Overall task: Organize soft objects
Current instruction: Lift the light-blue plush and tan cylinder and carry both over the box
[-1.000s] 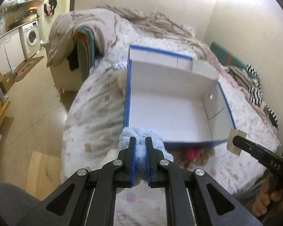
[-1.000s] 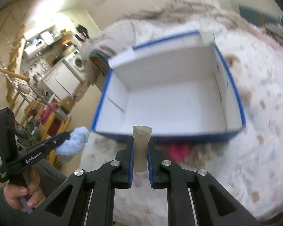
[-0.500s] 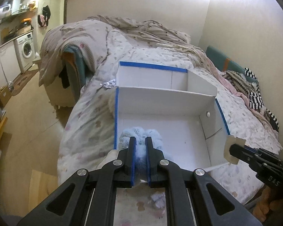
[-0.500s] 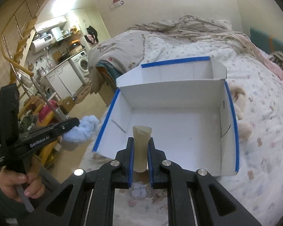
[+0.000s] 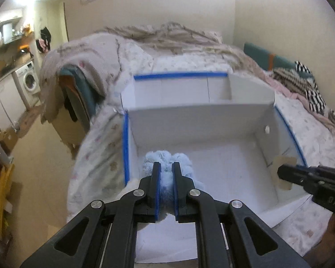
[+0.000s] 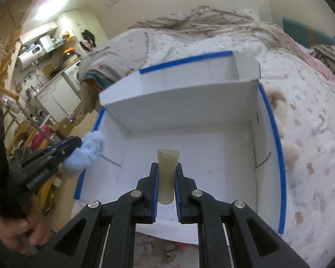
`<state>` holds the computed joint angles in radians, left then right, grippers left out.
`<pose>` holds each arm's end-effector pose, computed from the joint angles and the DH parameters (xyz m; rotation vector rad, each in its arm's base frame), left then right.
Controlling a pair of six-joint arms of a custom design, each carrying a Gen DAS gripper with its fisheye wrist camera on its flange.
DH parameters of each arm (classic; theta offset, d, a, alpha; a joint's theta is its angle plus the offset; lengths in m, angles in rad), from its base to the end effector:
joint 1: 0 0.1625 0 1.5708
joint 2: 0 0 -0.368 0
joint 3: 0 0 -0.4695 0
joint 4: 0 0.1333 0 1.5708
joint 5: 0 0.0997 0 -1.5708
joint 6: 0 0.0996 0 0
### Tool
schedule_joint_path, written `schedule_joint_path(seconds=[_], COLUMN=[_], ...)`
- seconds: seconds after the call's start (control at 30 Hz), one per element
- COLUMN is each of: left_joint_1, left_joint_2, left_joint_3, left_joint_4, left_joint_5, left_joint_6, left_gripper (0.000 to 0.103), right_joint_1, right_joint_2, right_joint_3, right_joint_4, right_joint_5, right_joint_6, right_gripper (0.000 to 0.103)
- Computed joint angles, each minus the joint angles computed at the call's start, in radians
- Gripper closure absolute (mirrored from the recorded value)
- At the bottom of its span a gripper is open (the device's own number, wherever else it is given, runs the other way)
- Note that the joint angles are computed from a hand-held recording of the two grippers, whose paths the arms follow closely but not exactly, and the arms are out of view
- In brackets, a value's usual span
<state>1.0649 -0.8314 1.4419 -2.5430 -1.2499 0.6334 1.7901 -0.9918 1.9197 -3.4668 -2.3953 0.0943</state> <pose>-0.2239 -0.7441 0.1121 1.4208 2.3698 -0.4755 0.1882 -0.5677 0.1386 -0.3625 -2.1973 1.2753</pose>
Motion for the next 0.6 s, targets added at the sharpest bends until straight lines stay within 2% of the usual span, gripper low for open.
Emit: schedule_joint_path(seconds=[0.1, 0.3, 0.6], left_joint_1=[0.010, 0.009, 0.004], left_joint_2=[0.025, 0.043, 0.098], left_joint_3=[-0.039, -0.039, -0.082], left_joint_4=[0.086, 0.091, 0.161], left_joint_5=[-0.005, -0.002, 0.072], left_joint_6=[-0.067, -0.062, -0.126], left_gripper=[0.094, 0.094, 0.094], right_joint_1=[-0.010, -0.034, -0.066], right_joint_2=[0.007, 0.006, -0.028], right_joint_3=[-0.003, -0.004, 0.019], right_joint_4=[0.047, 0.128, 0.256], right_joint_5=[-0.003, -0.008, -0.025], right_joint_6=[0.026, 0.081, 0.182], right_gripper=[0.089, 0.089, 0.089])
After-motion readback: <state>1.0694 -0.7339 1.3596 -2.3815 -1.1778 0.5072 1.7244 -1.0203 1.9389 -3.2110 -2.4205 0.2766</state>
